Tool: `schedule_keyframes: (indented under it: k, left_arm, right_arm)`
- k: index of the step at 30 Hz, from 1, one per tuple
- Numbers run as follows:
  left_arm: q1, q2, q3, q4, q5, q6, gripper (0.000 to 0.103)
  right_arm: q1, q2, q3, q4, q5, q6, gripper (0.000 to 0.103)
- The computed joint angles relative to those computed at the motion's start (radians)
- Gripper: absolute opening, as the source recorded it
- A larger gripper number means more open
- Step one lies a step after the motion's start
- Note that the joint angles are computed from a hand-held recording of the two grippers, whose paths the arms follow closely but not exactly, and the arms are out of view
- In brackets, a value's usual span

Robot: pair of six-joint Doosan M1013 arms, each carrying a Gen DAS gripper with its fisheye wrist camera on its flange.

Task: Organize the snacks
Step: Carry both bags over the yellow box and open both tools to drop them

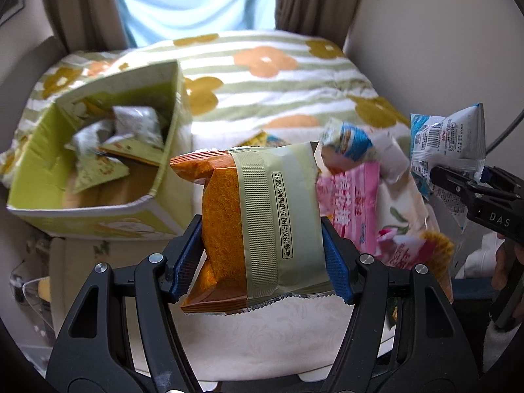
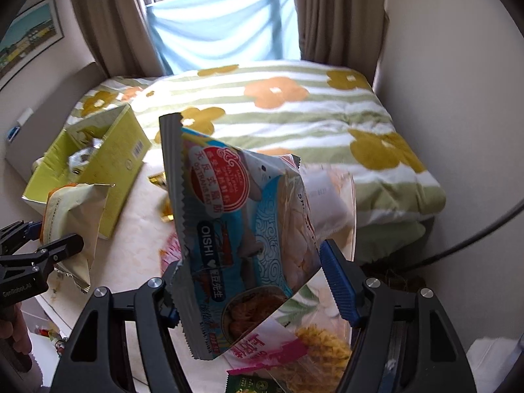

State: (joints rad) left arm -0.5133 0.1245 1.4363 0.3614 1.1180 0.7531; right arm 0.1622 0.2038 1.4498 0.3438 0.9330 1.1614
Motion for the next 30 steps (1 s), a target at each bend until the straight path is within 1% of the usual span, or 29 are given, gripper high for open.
schedule_keyframes:
  k: [4,8,12,17,23,27,30]
  left_arm:
    - [0.005,-0.023,-0.007,0.037,0.006,-0.033,0.064]
    - [0.023,-0.038,-0.016,0.088,0.007,-0.055,0.064]
    - [0.066,-0.063,-0.008,0.106,-0.016,-0.057,0.064]
    - [0.155,-0.086,0.003,0.089,-0.038,-0.006,0.064]
    - [0.288,-0.105,0.021,0.030,-0.063,0.096,0.064]
    - [0.378,-0.102,0.034,-0.030,-0.076,0.179,0.064]
    - [0.427,-0.097,0.047,-0.069,-0.079,0.242,0.064]
  right_arm:
    - [0.006,-0.005,-0.027,0.028,-0.001,-0.044,0.066]
    - [0.025,0.000,-0.067,0.054,0.000,-0.067,0.066]
    - [0.059,0.012,-0.104,0.068,-0.011,-0.079,0.067]
    - [0.121,0.047,-0.169,0.073,-0.023,-0.060,0.067]
    - [0.212,0.106,-0.254,0.056,-0.020,-0.001,0.067]
    - [0.269,0.150,-0.300,0.042,-0.009,0.030,0.067]
    - [0.311,0.178,-0.324,0.020,-0.005,0.063,0.067]
